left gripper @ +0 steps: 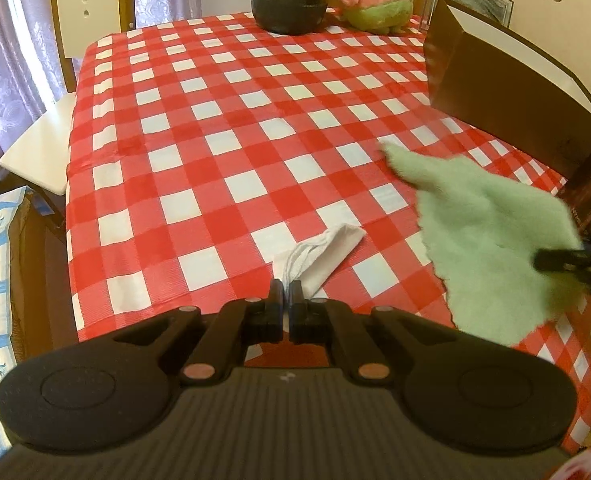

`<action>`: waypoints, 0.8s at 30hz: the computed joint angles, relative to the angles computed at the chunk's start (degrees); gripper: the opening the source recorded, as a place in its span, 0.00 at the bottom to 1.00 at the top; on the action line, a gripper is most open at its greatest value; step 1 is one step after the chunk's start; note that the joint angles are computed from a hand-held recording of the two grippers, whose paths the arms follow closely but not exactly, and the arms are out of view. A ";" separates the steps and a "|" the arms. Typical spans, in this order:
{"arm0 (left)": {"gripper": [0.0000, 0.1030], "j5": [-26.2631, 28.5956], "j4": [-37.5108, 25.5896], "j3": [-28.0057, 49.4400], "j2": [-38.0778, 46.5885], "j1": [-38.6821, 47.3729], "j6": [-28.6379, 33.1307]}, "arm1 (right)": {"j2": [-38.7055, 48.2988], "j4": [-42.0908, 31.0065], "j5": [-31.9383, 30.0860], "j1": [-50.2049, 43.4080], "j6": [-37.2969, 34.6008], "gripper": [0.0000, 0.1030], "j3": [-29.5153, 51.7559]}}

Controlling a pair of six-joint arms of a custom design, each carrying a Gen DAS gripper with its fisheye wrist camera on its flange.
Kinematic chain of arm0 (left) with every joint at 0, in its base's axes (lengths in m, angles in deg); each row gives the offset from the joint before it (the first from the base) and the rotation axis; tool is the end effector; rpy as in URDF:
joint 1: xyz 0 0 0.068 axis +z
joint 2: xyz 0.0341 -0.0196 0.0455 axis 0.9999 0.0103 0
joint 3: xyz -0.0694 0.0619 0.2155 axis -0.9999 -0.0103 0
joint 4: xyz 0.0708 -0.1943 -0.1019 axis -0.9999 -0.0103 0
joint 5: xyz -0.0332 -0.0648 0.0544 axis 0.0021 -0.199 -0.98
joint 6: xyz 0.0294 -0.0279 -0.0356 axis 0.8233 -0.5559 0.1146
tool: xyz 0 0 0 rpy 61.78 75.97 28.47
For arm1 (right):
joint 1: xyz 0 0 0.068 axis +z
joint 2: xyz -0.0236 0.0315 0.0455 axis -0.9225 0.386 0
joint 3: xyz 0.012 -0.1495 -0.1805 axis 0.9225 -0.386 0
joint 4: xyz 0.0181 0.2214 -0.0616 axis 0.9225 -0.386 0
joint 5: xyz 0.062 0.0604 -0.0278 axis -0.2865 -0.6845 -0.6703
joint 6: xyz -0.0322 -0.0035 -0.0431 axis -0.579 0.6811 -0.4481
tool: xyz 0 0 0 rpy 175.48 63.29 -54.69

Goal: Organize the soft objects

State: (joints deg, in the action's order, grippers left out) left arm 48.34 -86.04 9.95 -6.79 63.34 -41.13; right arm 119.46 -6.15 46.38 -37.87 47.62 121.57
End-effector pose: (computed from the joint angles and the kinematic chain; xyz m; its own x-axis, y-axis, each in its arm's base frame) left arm 0.1874 -0.0872 0.1861 -0.8439 0.0476 -0.5343 0.1099 0.9903 -0.0854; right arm 0.1801 0.1062 0.1784 -0.7592 -0.2602 -0.5966 -0.4416 0.8792 0.1785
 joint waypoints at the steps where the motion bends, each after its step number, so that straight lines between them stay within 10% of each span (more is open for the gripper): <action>1: 0.02 0.07 -0.02 -0.11 -0.26 0.06 0.10 | -4.37 -3.16 -3.73 -2.03 0.72 0.09 -0.33; 10: 0.02 1.56 0.30 -0.55 -1.00 -0.21 0.95 | -16.64 -34.63 -22.12 -17.04 -10.37 0.09 15.77; 14: 0.02 1.72 0.86 -0.72 -0.43 -0.79 0.62 | -13.67 -23.01 -23.29 -10.56 -2.74 0.09 9.42; 21: 0.02 0.92 0.96 -0.99 -0.51 -2.01 -0.32 | -1.75 -4.97 0.69 2.52 7.61 0.10 0.07; 24: 0.02 0.51 1.30 -1.33 -0.14 -2.72 -0.91 | -3.32 -1.40 1.95 2.09 9.68 0.34 -3.66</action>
State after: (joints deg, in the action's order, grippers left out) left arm 48.85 -84.74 8.61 -6.92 60.61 -42.04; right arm 116.15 -7.55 48.34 -35.78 57.30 117.90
